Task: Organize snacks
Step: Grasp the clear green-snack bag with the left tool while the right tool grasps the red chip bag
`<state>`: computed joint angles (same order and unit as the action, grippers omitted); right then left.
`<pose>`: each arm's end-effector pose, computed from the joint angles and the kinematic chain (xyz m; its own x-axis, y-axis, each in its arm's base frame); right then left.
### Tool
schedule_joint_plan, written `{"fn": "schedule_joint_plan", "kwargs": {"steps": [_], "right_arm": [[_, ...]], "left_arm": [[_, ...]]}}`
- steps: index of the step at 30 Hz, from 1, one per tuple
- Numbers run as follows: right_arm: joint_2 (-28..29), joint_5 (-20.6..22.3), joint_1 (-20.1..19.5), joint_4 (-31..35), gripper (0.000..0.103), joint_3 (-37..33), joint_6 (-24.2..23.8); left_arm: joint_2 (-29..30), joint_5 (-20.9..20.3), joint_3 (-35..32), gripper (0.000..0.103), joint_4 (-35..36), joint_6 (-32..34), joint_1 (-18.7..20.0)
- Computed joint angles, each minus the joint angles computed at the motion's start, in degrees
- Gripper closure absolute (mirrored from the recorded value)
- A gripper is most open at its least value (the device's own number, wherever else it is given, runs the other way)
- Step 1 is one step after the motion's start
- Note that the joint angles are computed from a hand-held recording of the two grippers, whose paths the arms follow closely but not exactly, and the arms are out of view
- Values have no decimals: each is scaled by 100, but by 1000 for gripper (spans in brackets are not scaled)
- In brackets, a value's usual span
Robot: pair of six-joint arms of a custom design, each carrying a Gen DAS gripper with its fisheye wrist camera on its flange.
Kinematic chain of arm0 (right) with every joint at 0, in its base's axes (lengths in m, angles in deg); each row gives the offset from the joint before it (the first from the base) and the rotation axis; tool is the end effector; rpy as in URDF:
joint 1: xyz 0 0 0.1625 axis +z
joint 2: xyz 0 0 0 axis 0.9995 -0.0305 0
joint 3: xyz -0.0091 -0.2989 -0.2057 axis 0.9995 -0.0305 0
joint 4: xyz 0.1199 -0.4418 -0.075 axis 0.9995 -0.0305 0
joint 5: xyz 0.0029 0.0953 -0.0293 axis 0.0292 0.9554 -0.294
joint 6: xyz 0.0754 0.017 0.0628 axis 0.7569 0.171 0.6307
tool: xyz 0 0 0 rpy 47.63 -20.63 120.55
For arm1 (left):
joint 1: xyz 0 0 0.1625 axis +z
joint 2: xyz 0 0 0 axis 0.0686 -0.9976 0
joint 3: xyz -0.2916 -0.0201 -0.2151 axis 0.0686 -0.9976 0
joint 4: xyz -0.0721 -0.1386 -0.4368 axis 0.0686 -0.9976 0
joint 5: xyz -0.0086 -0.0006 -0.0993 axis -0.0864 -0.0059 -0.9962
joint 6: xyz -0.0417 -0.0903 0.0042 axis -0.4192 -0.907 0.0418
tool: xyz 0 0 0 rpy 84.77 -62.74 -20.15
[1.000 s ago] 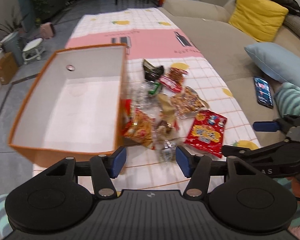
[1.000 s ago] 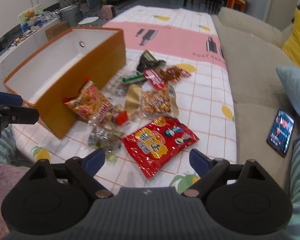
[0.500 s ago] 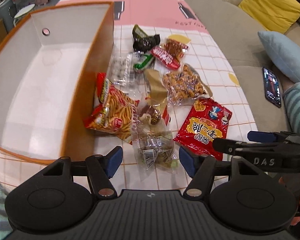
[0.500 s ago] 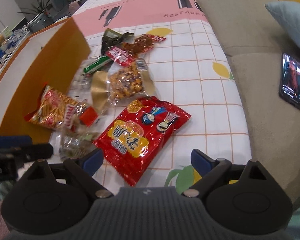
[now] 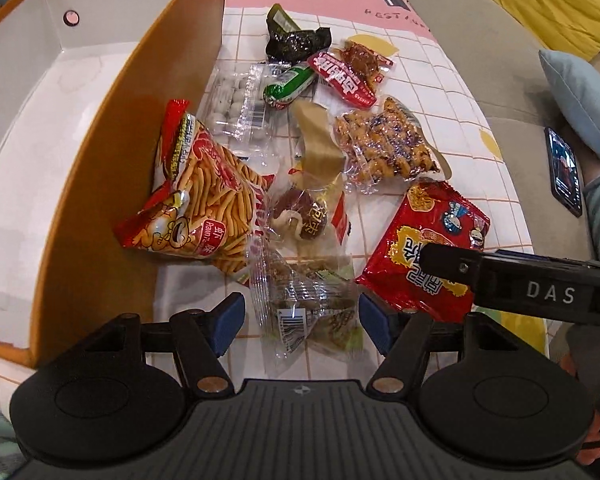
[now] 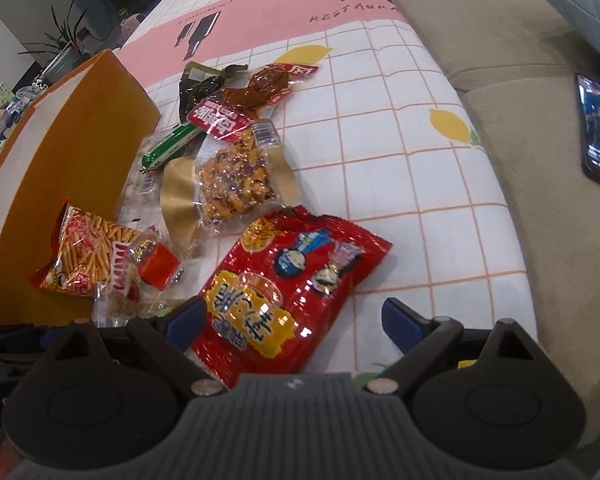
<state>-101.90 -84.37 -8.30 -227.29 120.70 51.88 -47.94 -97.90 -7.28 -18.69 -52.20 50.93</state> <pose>-0.0406 -0.6607 0.3000 -0.6900 0.6746 0.2622 0.2603 0.5694 -0.7798 -0.3456 -0.7846 -0.0573 -0.5534 0.7813 -0.2887 0.7329 0.6214 0.2770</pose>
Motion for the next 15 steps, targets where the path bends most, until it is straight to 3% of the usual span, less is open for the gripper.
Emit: {"fn": "schedule_joint_plan", "kwargs": {"steps": [4,10,15], "right_arm": [[205,-79,17,15,11,-212,-34],[528,-444,74,301,10,-576,102],[782,-807,158,299,10,-787,-148]], "left_arm": [[101,-40,-145,26,134,-42,26],[184,-75,-276,37,256,-59,43],[211,-116,-325,42,304,-55,51]]}}
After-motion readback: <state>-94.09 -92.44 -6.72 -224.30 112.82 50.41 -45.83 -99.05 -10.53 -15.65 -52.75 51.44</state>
